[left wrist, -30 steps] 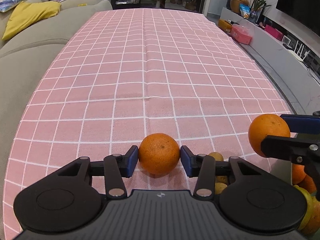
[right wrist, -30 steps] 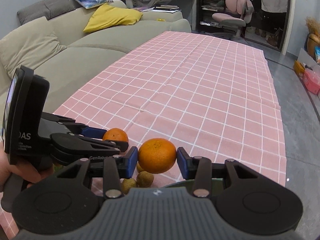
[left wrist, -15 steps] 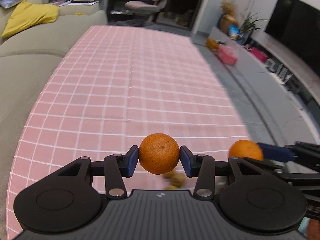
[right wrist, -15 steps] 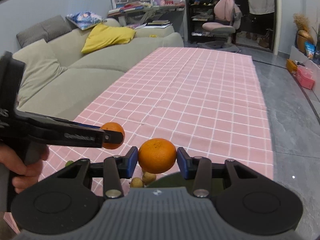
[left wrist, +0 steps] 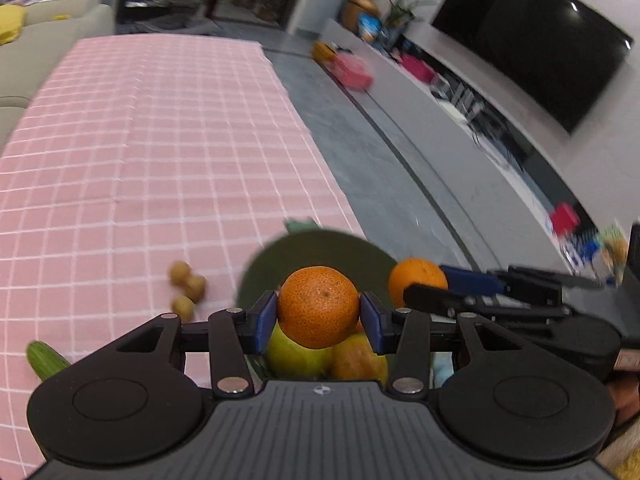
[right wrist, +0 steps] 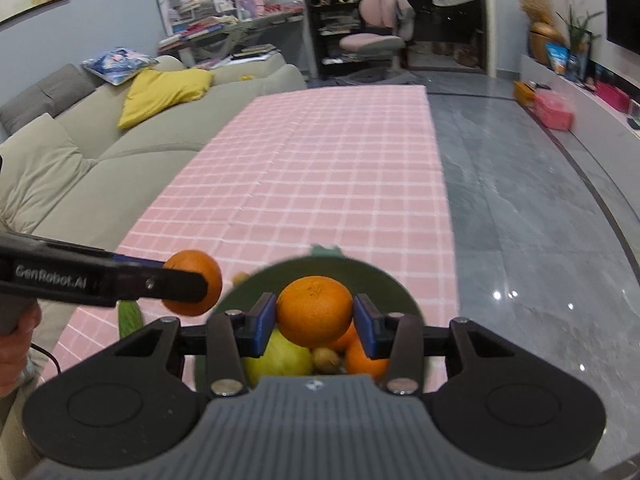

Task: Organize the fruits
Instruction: 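Carry both oranges over the colander and open both tools to release them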

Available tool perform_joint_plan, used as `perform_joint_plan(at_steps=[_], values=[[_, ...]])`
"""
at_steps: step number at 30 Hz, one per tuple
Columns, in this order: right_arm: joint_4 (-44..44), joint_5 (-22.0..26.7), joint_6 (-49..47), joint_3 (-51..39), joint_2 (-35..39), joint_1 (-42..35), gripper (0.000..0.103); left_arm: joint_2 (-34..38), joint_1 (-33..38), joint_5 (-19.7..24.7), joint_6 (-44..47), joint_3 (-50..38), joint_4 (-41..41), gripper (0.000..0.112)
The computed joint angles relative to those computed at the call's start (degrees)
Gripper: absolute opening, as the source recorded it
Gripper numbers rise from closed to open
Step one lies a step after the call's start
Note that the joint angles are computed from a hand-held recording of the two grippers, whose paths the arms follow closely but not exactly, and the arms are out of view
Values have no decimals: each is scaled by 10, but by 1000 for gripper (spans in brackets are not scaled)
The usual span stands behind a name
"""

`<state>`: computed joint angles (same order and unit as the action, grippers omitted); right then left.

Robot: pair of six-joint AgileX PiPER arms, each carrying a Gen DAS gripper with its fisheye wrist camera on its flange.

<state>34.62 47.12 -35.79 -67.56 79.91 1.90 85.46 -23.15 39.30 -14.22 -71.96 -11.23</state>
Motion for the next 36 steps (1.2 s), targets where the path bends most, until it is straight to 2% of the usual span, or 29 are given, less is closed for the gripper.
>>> perform_joint_plan(at_steps=[3,9,13,20,25,36], values=[[-4,17,-16,16,-10,-25,40,21,-29,6,-3,-8,16,51],[-46,23,-54,40,-13,-31,40,77,-63,59,10,-42,22,51],[-76,24,-82,31,11,-18,40,102,-57,94,19,-58,10,51],[-154,10,-107,16,44,24,40,124,-60,115,23,-72,7,51],[-182,-2,-113,15,53,40,40,146,-76,149,11,-100,39,51],[-201,-12,-111,5,77,53,40,158,-67,152,20,-103,28,52]])
